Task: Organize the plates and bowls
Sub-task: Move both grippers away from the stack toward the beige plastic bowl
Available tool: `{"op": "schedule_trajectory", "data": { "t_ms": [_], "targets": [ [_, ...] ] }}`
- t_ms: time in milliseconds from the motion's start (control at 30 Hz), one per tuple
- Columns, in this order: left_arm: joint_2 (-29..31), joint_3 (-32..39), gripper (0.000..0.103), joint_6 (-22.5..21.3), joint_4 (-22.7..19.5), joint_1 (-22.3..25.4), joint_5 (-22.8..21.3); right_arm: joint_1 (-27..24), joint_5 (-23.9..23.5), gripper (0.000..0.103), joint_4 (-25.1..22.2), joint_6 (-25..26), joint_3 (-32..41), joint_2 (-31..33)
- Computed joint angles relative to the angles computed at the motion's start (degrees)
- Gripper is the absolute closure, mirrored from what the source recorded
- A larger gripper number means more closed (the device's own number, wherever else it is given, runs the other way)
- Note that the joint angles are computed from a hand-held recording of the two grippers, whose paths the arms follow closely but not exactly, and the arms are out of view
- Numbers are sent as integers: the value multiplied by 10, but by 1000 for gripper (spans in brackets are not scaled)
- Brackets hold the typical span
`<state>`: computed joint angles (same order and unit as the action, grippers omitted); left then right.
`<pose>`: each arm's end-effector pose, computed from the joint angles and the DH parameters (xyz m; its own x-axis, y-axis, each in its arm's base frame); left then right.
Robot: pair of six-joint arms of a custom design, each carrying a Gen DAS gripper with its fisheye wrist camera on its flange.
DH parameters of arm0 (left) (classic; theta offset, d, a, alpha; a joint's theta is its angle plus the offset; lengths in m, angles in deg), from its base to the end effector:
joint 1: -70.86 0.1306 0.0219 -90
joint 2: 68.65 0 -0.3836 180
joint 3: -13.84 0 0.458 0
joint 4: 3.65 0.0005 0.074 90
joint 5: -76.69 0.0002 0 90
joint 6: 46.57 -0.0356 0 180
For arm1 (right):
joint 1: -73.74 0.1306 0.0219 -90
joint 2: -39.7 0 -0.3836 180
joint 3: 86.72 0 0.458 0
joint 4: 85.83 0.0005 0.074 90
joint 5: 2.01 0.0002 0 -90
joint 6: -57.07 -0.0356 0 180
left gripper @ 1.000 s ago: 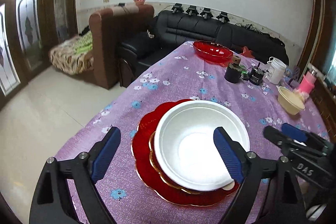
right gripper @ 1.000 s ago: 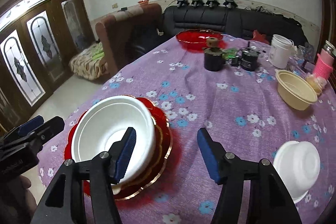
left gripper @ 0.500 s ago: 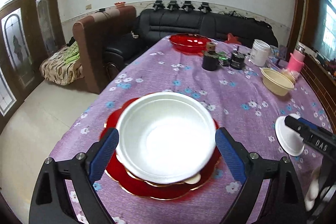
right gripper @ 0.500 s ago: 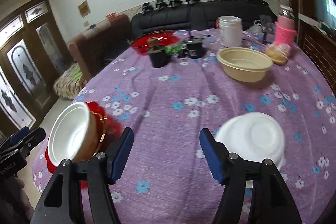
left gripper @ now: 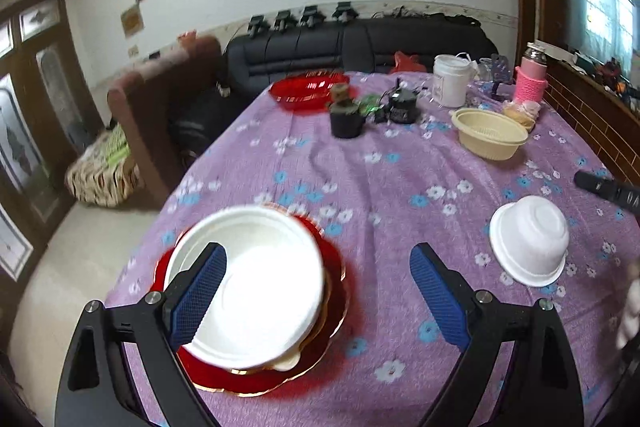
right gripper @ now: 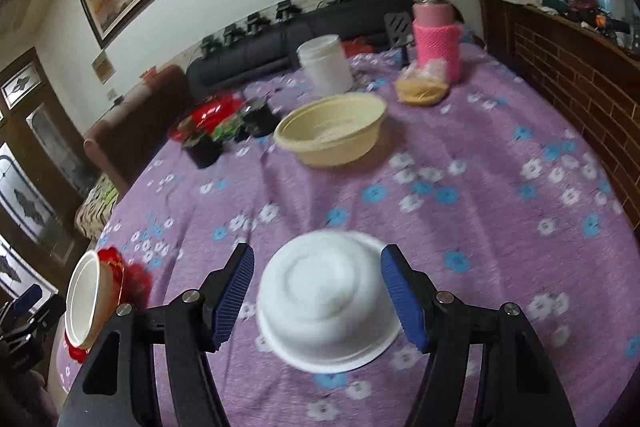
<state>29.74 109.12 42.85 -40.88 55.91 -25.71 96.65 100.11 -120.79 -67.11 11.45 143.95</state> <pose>0.5989 -0.1525 0.4147 -0.6244 0.1770 -0.7608 0.1001 0.9841 0.1467 0.6052 0.2471 0.3823 -0.6322 0.3291 -0.7014 0.1456 0.9396 0.3097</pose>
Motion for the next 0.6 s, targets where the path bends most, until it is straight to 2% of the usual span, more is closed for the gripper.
{"op": "schedule_trajectory", "data": {
  "t_ms": [200, 600],
  "targets": [
    [19, 17, 10, -5, -13, -19, -3, -13, 11, 27, 10, 11, -17, -26],
    [29, 22, 10, -10, -39, -26, -10, -24, -7, 27, 0, -5, -47, -34]
  ]
}}
